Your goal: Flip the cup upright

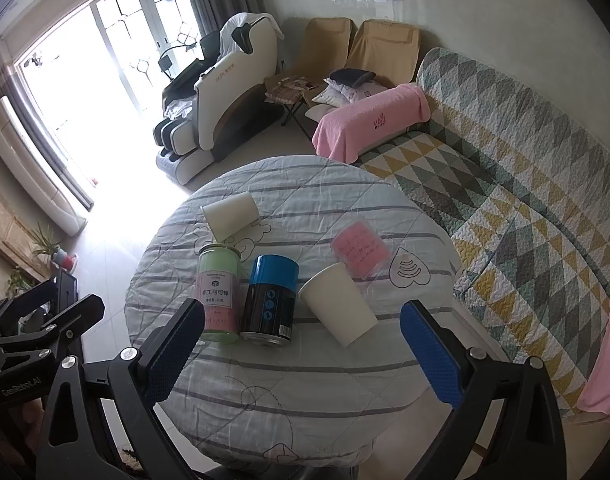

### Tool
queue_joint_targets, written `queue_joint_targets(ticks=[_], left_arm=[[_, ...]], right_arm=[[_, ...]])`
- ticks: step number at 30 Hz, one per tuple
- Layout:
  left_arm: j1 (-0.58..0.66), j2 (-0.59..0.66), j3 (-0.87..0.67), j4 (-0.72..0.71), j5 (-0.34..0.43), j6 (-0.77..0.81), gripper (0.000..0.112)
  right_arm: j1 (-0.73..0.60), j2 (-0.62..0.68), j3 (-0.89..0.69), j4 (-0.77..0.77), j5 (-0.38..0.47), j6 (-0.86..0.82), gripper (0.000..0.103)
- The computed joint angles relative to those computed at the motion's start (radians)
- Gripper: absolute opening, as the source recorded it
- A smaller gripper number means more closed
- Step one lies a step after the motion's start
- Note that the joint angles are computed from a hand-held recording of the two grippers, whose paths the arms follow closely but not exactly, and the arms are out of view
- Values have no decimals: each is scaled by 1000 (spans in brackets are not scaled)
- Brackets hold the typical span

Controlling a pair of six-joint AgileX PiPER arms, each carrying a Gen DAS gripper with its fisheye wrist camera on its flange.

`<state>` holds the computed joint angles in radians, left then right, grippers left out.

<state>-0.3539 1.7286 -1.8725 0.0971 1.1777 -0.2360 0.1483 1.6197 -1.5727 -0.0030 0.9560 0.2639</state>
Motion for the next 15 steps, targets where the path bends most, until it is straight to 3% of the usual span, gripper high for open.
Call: queue_joint_targets(ticks=[10, 15], left_arm=[[17, 12, -18, -4, 5, 17, 103], [24, 42, -33, -9, -9, 36, 103]], right_arm=[[-7, 15, -15, 35, 5, -22, 99], [-17, 88, -118, 58, 55, -46, 99]])
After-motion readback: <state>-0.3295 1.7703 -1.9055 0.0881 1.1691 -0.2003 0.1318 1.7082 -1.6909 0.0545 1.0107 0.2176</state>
